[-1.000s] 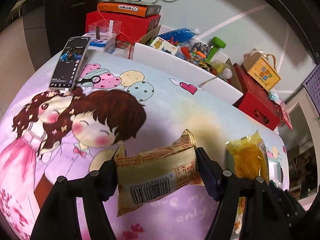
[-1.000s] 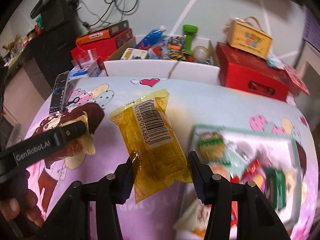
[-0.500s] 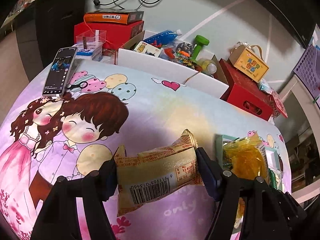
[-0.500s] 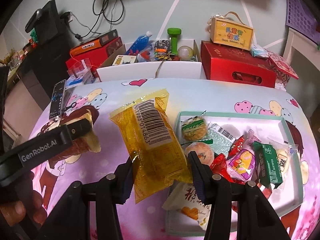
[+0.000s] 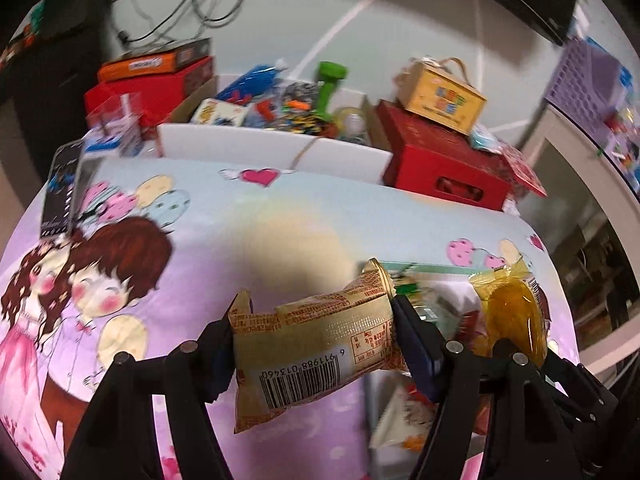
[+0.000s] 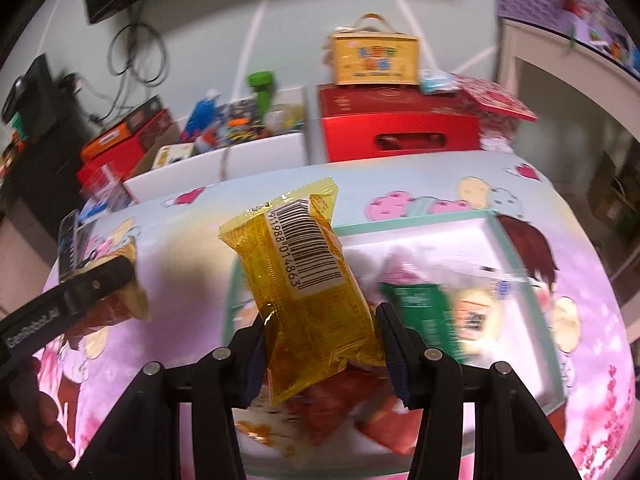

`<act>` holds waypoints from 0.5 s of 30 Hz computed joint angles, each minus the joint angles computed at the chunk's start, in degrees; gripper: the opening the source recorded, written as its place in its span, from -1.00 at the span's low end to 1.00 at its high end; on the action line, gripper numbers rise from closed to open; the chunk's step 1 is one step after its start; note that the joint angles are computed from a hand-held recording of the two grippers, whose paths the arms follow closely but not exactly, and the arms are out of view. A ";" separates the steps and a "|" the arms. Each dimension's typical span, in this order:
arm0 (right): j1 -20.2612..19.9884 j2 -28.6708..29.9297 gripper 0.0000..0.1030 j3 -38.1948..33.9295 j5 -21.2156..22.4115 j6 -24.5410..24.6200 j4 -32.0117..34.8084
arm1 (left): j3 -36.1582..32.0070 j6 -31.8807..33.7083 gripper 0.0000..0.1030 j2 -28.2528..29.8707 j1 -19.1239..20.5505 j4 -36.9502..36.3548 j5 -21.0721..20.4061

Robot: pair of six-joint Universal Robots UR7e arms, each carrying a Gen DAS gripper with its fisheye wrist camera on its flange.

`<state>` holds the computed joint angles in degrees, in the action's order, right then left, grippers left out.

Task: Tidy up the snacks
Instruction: 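Carry both packs over the white tray and open both tools to release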

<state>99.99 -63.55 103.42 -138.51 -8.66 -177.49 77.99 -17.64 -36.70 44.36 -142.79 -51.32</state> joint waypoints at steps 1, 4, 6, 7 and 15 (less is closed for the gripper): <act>-0.33 -0.48 0.03 0.20 0.06 0.08 -0.06 | -0.70 0.52 0.40 0.77 -0.27 0.09 -0.43; -1.46 -2.01 0.03 0.92 0.31 -0.16 -0.65 | -2.17 1.26 0.40 2.49 -0.77 0.59 -1.66; -2.03 -2.64 0.03 1.16 0.39 -0.35 -1.11 | -3.37 1.78 0.40 3.86 -1.07 1.14 -2.52; -2.38 -3.05 0.03 1.31 0.66 -0.11 -1.24 | -4.08 2.18 0.40 4.59 -1.21 1.56 -2.90; -4.53 -4.93 0.04 2.16 1.67 1.33 -0.88 | -9.35 4.23 0.40 9.61 -1.84 4.67 -5.24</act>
<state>95.46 -68.48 105.58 -136.85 -7.32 -178.37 68.64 -13.41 -27.09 42.52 -138.12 -56.56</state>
